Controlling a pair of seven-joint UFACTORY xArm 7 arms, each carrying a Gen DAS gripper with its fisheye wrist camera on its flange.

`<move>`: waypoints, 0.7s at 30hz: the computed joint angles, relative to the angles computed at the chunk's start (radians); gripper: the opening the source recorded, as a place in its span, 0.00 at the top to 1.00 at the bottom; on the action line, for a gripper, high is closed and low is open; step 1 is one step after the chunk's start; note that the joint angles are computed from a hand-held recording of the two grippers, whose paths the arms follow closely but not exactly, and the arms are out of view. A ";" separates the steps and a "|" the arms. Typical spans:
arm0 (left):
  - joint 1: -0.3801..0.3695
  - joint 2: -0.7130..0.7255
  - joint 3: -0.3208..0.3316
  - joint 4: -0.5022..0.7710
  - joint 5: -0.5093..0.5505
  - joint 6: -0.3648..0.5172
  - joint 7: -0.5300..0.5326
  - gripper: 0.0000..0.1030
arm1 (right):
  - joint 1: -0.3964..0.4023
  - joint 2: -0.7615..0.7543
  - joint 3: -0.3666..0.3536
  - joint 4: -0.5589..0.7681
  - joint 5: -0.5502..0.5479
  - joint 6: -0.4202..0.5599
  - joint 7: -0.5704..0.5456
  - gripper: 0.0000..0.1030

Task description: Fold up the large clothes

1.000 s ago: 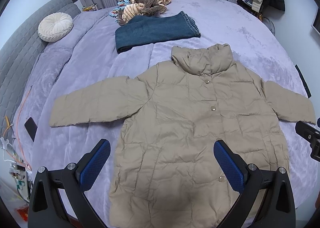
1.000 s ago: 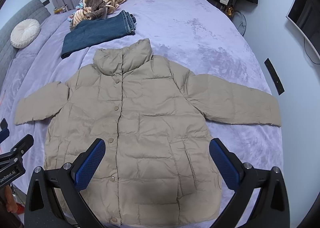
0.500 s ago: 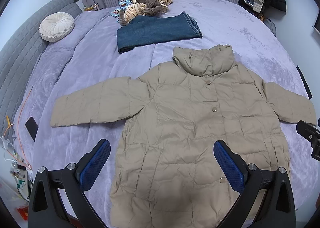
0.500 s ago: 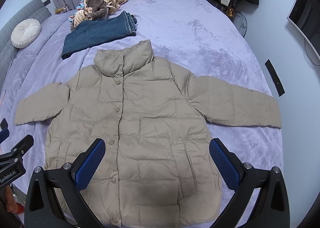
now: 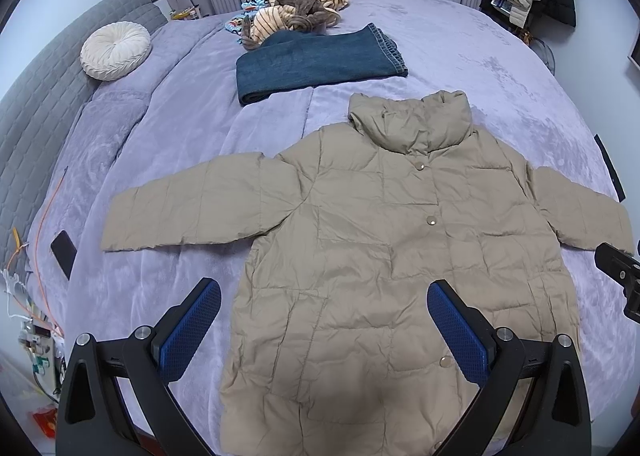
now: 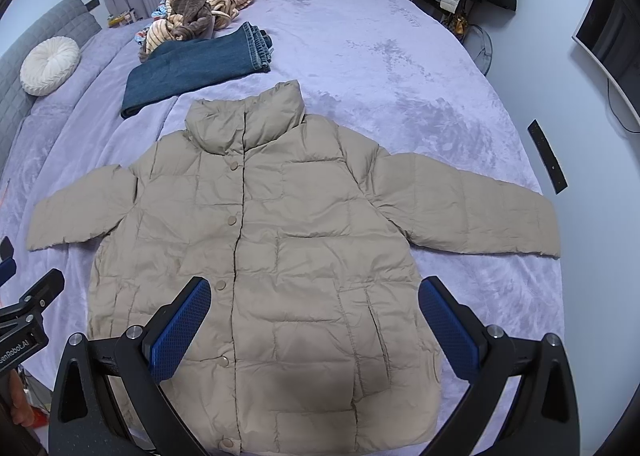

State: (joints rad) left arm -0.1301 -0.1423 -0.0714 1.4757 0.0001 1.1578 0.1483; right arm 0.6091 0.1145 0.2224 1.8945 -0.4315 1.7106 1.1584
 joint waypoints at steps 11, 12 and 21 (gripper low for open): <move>0.000 0.002 0.001 0.003 -0.001 0.002 0.003 0.00 | 0.002 0.004 -0.001 0.004 -0.002 0.002 0.001 0.00; 0.000 0.002 0.001 0.003 -0.001 0.002 0.002 0.00 | 0.003 0.003 -0.001 0.003 -0.003 0.001 0.001 0.00; -0.001 0.004 0.000 0.006 0.001 0.002 -0.002 0.00 | 0.004 0.004 -0.001 0.002 -0.002 0.001 0.004 0.00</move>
